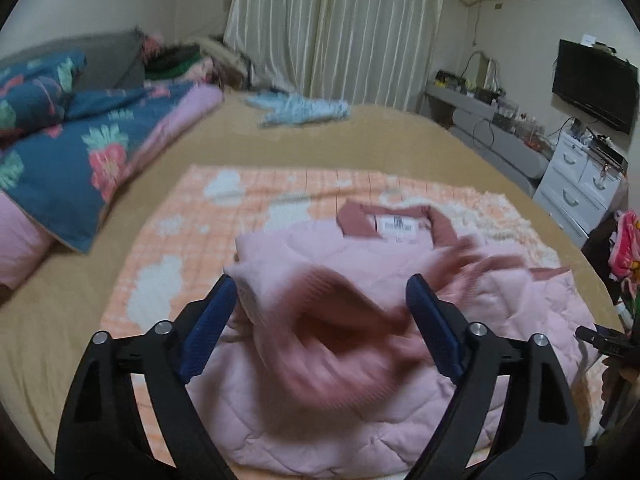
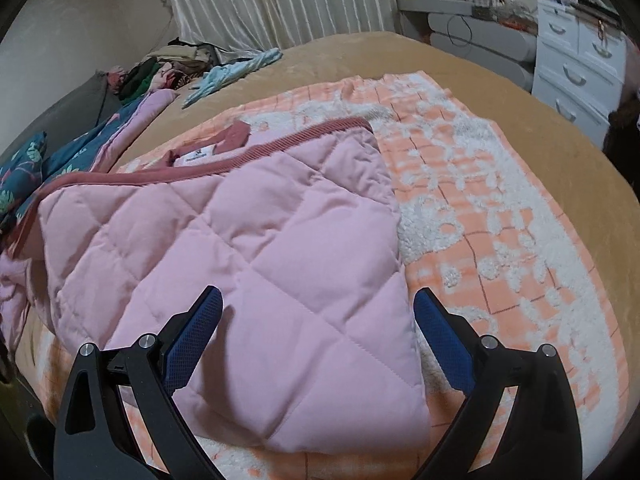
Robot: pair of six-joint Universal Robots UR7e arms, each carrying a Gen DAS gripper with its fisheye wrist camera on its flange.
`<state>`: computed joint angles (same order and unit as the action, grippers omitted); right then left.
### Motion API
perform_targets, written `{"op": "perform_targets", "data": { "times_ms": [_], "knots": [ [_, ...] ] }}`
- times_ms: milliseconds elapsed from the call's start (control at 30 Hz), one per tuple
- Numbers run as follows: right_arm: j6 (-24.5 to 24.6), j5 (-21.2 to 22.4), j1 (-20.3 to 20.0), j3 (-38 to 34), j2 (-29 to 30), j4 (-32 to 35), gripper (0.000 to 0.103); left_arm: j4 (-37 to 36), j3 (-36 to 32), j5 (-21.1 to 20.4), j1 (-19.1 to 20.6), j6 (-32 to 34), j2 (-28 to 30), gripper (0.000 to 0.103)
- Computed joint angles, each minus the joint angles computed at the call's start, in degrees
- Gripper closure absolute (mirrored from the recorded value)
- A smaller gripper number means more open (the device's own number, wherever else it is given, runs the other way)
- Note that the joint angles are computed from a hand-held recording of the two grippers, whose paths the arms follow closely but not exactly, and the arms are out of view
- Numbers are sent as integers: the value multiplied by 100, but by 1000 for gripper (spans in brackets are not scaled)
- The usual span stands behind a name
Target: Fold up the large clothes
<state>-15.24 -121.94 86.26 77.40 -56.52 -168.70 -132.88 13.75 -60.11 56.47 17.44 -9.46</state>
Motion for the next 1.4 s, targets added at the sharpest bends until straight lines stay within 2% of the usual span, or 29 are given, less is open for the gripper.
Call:
{"op": "perform_targets", "data": {
  "times_ms": [67,333,500,733,900,1067,1233,1300,1333,1367,1400],
  "knots": [
    [-111,-31,55,58,-28,-134,7,-448,576,70,-77,190,-302,20],
    [-596,127,268,447,-252,-992,7,-1243,1792,340,-209,599,-926,11],
    [-789,131,388,703,-422,-1349,7,-1368,2268,467,-208,606,-1171,9],
    [-734,-5,332,890,-516,-1318,7,-1163,2669,592,-67,432,-1337,9],
    [-680,-113,171,856,-444,-1018,7,-602,2474,606,179,89,-1202,9],
    [-435,-67,-22,681,-329,-577,7,3,1912,598,370,-28,-870,9],
    [-499,98,-93,521,-222,-390,9,544,1330,365,508,-189,-541,9],
    [-632,148,-86,462,-163,-387,22,673,1144,243,545,-309,-435,9],
    [-696,130,-73,418,-126,-378,23,744,1012,187,560,-340,-368,10],
    [-782,43,-50,381,-72,-446,26,714,987,130,568,-314,-342,15],
    [-896,-41,-26,338,-9,-521,31,704,975,98,567,-297,-329,25]
  ]
}}
